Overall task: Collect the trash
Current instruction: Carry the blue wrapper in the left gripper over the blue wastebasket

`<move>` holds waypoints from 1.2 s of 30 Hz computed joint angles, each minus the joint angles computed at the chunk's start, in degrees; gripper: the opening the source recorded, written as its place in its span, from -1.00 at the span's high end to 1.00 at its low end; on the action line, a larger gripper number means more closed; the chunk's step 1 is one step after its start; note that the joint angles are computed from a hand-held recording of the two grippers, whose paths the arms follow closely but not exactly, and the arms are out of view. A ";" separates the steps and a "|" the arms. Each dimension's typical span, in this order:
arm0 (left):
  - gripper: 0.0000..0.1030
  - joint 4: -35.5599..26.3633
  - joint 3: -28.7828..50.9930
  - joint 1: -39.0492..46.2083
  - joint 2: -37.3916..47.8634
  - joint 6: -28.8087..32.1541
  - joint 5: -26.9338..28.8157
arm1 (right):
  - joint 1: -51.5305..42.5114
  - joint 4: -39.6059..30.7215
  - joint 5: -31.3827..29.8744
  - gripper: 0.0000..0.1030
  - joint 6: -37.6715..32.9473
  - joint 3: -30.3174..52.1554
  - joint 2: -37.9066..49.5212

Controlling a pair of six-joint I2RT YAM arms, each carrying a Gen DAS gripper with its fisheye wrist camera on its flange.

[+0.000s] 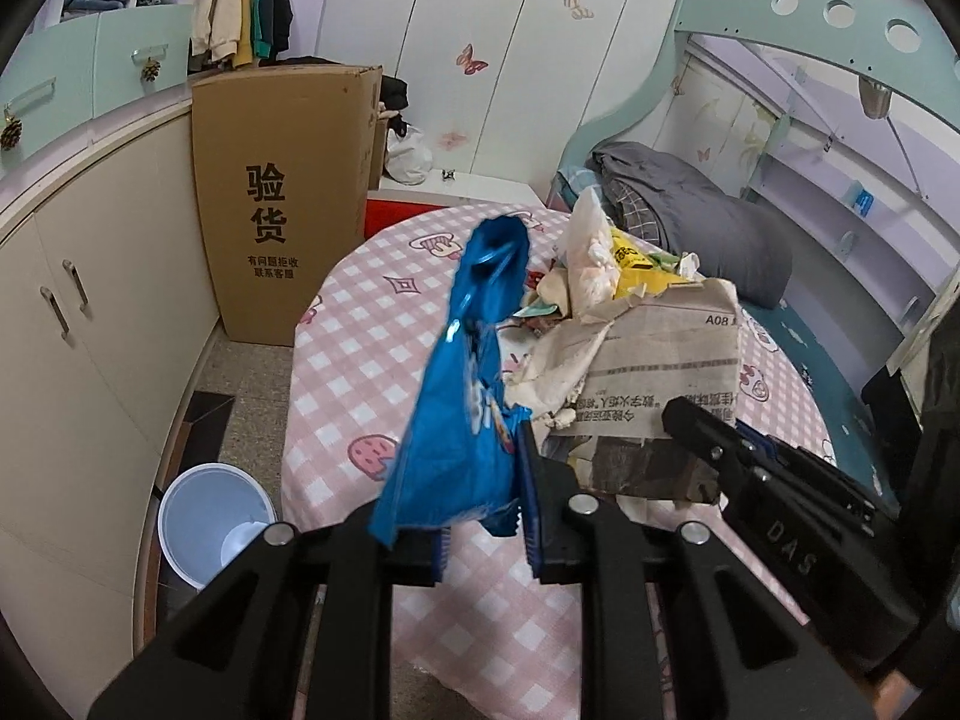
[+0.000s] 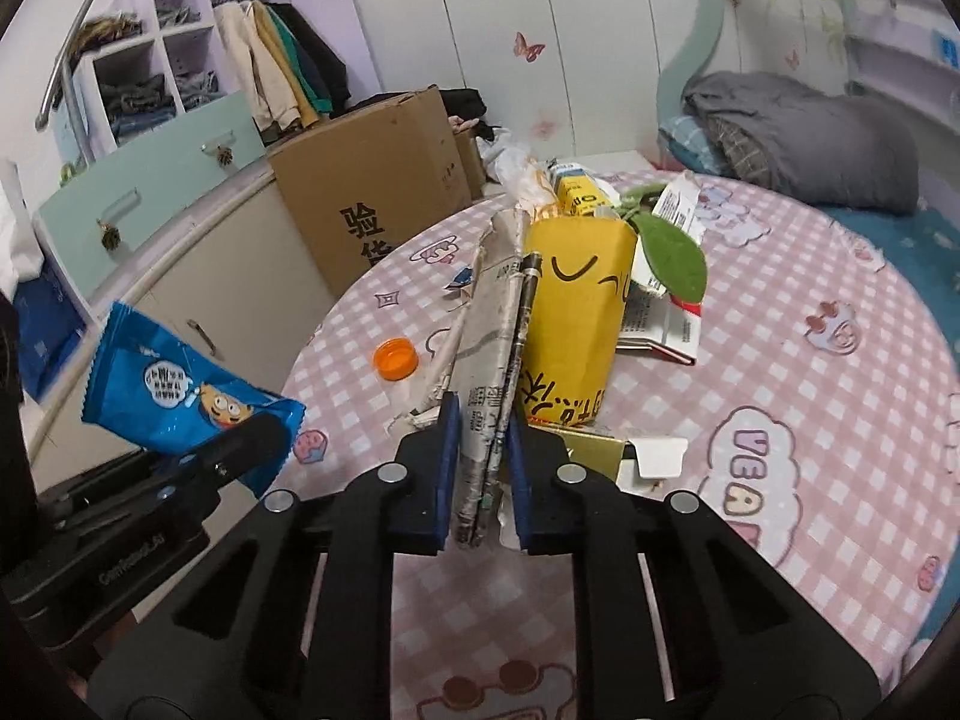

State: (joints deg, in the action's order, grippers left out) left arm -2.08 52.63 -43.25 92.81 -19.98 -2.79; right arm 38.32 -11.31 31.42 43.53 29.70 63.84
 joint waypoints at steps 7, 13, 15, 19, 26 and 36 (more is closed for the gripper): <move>0.64 0.52 -2.54 1.37 -2.88 0.69 1.11 | 4.75 -1.56 1.53 0.76 0.41 2.94 2.69; 0.64 0.88 -5.72 4.25 -7.18 0.68 1.91 | 6.21 1.25 2.41 0.87 -1.48 3.60 3.01; 0.64 0.58 -6.70 5.34 -8.96 0.36 2.08 | 7.05 2.79 2.08 0.88 -2.18 4.05 3.33; 0.64 0.57 -9.14 9.24 -12.68 0.91 2.95 | 9.14 4.04 1.17 0.88 -5.30 8.87 7.50; 0.64 -0.18 -10.51 22.82 -10.72 2.68 4.62 | 8.03 12.88 -10.45 0.88 -13.05 20.62 24.39; 0.64 0.54 -3.16 41.93 5.91 7.23 4.91 | 7.38 13.93 -21.40 0.80 -16.53 51.00 57.58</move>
